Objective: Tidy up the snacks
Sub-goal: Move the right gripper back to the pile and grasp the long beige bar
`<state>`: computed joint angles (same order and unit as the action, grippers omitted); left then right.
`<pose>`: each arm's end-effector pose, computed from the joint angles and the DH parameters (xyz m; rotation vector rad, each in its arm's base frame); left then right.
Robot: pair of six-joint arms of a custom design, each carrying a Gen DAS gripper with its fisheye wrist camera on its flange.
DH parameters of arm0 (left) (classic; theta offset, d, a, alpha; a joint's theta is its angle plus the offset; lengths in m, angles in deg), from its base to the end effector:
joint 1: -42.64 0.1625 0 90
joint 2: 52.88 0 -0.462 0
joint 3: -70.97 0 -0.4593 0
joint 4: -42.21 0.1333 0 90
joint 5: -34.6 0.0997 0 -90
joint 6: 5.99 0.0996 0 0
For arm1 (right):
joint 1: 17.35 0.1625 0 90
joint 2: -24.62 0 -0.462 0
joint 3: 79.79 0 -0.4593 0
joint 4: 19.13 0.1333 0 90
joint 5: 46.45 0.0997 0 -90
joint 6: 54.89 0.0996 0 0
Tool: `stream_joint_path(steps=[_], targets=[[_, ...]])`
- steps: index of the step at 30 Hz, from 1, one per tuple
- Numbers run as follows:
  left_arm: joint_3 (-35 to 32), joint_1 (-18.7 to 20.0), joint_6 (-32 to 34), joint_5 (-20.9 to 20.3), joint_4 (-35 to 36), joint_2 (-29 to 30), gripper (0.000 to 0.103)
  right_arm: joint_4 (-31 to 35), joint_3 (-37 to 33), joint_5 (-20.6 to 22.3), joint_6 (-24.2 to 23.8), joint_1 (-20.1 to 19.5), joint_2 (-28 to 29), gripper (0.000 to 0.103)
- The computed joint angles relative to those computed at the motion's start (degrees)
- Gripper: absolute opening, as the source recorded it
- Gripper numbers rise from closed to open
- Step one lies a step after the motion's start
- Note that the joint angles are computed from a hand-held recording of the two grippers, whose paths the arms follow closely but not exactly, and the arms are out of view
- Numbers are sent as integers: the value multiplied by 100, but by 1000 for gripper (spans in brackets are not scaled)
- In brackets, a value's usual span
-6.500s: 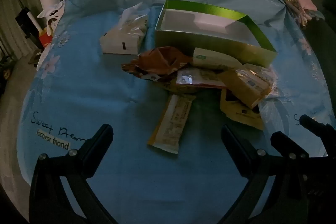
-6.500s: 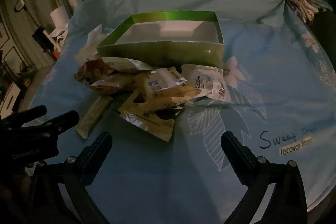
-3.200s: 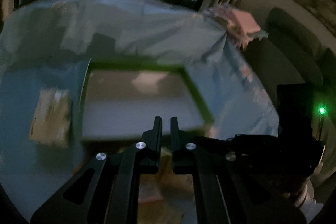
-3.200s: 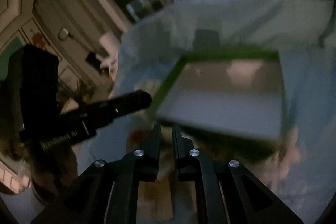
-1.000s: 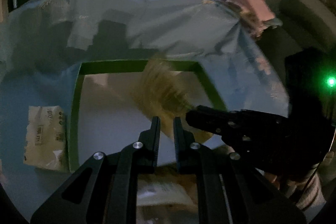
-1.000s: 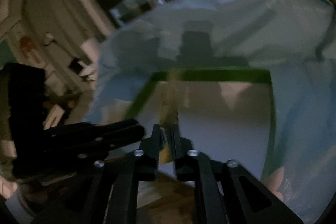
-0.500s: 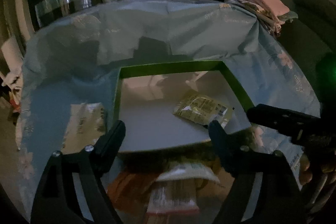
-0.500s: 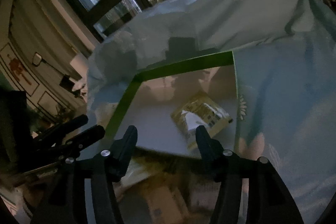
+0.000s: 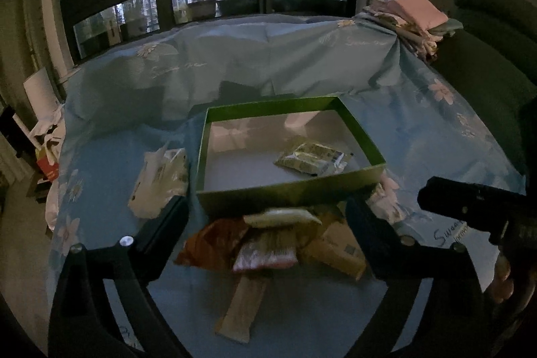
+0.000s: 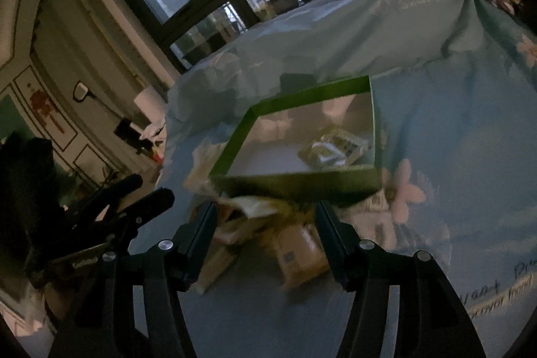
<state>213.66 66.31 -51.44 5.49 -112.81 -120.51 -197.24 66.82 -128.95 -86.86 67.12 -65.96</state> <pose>-0.2632 -0.3559 0.0809 0.5172 2.1716 -0.9751 0.1081 -0.4012 0.2128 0.7308 -2.8671 0.8677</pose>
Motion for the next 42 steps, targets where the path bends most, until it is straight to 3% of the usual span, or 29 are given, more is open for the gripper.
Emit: stream_joint_path(steps=[8,15,19,25,29,33,35,39,40,42], targets=[[532,-206,-898,-417,441,-575,97,214,421,-76,-97,-62,-119,61],[1257,-30,-1585,-669,608,-1348,96,122,577,-132,-131,-95,430,61],[1486,215,-1208,-916,76,-1281,95,45,565,-115,0,-151,893,61],[1527,675,33,-1498,-1519,-474,85,-141,485,8,266,-189,1464,61],[1434,961,614,-1750,-2157,-36,76,-336,341,16,437,-111,1902,61],[1325,1234,1026,-1922,-2461,196,62,-500,190,-90,542,5,2327,61],[1314,1278,1164,-1953,-2581,254,62,-553,127,-130,615,73,2478,61],[1304,1388,1485,-2149,-2876,325,39,-659,-40,-211,740,192,2766,61],[1293,1426,1545,-2195,-2878,338,40,-702,-83,-254,761,232,2837,61],[1304,1436,1625,-2250,-2949,349,37,-736,-146,-310,775,285,2918,52]])
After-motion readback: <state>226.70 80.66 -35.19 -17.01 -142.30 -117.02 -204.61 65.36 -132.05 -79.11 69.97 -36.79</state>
